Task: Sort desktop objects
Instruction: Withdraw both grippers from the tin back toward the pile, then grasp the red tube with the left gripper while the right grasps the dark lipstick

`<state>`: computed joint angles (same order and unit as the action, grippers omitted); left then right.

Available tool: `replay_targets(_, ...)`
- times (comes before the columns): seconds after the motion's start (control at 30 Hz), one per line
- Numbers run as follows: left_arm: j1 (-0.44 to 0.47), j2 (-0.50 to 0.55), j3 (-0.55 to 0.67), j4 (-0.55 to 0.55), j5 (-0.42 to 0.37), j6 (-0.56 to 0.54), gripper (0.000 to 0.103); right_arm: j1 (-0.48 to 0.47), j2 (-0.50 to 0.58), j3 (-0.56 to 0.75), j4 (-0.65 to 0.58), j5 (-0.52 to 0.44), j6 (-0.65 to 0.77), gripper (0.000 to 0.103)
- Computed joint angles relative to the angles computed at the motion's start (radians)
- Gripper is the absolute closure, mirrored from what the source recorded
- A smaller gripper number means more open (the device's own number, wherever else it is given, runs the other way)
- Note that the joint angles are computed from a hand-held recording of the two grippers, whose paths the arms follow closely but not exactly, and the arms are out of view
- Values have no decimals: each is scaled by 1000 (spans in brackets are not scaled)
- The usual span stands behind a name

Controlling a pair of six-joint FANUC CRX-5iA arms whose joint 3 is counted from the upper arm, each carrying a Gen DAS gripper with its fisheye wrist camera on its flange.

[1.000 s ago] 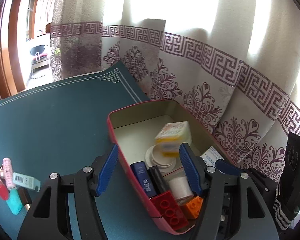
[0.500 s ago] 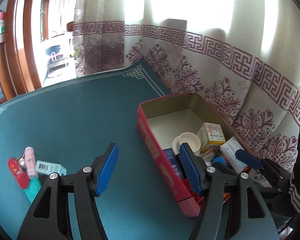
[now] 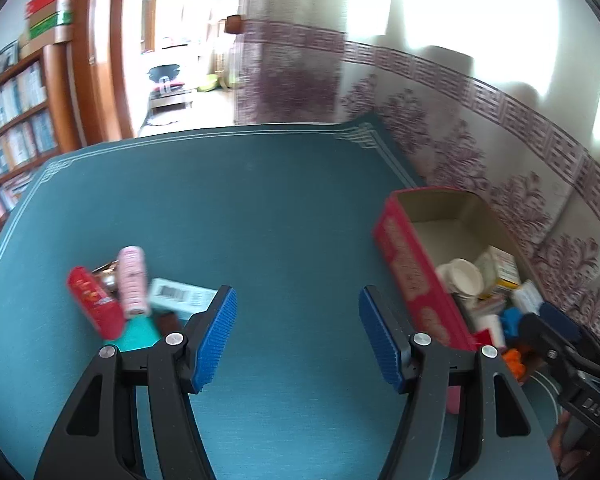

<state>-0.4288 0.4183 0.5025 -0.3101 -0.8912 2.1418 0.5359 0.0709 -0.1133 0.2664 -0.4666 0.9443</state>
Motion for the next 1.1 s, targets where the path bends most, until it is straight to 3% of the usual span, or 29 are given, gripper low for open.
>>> replay_targets(0.3,51,-52,-55,-76,-25,122,36,32,-10,5,-31,3,45,19)
replay_targets(0.63,118,-80,-96,-119,-56,237,36,88,-16,-28,36,17,35,18)
replay_targets(1.1,204,-49,-141,-14,-45,231,36,126,31,18,-41,-35,127,18)
